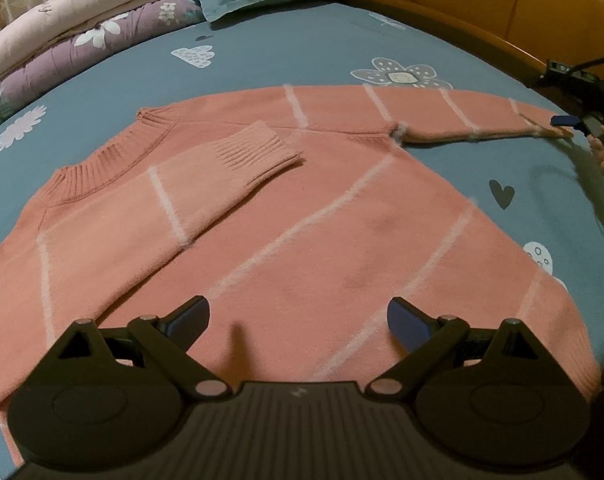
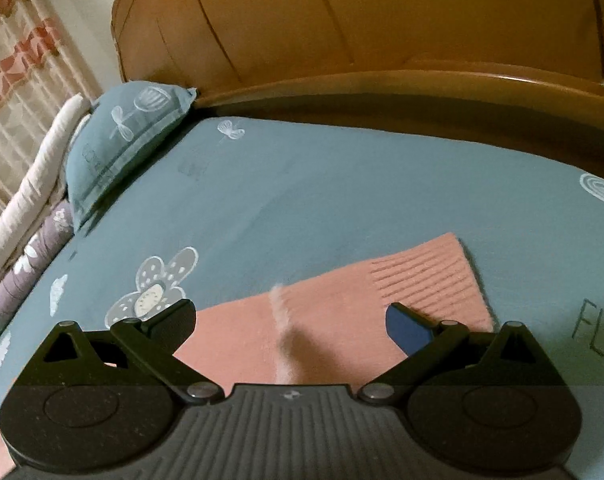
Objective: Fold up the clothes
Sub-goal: 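Lower the right gripper along the extended sleeve toward its ribbed cuff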
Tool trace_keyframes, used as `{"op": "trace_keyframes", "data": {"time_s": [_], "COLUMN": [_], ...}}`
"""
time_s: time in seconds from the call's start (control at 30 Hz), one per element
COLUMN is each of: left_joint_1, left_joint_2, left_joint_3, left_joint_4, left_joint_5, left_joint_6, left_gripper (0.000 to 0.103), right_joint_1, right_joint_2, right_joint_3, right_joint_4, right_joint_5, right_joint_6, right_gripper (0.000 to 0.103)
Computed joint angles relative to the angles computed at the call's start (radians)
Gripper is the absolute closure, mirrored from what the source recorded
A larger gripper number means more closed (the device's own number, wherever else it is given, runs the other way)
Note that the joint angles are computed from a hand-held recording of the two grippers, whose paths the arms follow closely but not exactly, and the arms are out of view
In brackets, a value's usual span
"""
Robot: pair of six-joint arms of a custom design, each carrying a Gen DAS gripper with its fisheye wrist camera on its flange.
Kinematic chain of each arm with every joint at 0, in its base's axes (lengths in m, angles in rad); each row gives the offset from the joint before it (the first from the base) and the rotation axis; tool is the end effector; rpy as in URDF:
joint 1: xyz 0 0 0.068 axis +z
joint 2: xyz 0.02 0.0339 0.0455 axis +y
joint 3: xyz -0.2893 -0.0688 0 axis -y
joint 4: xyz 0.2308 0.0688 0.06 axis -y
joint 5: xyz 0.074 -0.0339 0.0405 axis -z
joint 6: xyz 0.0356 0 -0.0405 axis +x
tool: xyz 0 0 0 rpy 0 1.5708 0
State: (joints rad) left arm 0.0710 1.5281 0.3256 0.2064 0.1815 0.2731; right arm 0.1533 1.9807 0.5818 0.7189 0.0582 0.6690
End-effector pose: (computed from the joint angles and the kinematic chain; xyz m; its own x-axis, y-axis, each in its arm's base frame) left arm 0.2059 0.0082 0.1173 -0.7986 0.2092 -0.5643 0.2529 0.9675 0.0007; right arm 0.3156 0.0467 0.0928 -0.5543 0.5409 -0.6326 0.3009 0.8389 0.4536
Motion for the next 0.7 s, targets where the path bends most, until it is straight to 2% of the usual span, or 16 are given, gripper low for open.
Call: {"op": "trace_keyframes", "data": {"time_s": [0.07,0.17,0.3,0.5,0.7], "left_joint_1": [0.0,-0.001,-0.007,-0.019,-0.045], "left_joint_2": [-0.003,0.0,0.024,0.042,0.061], "left_joint_3": [-0.003,-0.013,-0.017,-0.021,-0.015], "left_joint_4": [0.003,0.017,0.037,0.065,0.076], "left_joint_5": [-0.002,-0.001,0.0,-0.015,-0.052], "left_joint_6": [-0.003,-0.015,-0.023,-0.037,-0.07], "left_gripper": [0.007,0.007,0.007,0.007,0.007], "right_joint_1": [0.005,0.023,0.068,0.1,0.084], "right_joint_2": [-0.02,-0.025,0.084,0.206,0.283], "right_joint_3": [-0.043,-0.171,-0.292,-0.258,-0.227], "right_joint_4": [0.049,0.243,0.542,0.606,0.697], "right_joint_5": [-0.017,-0.036,-0.046,-0.038,-0.03], "right_joint_6": [0.011,0.061,0.143,0.18,0.145], "right_gripper": [0.0,0.0,0.0,0.0,0.0]}}
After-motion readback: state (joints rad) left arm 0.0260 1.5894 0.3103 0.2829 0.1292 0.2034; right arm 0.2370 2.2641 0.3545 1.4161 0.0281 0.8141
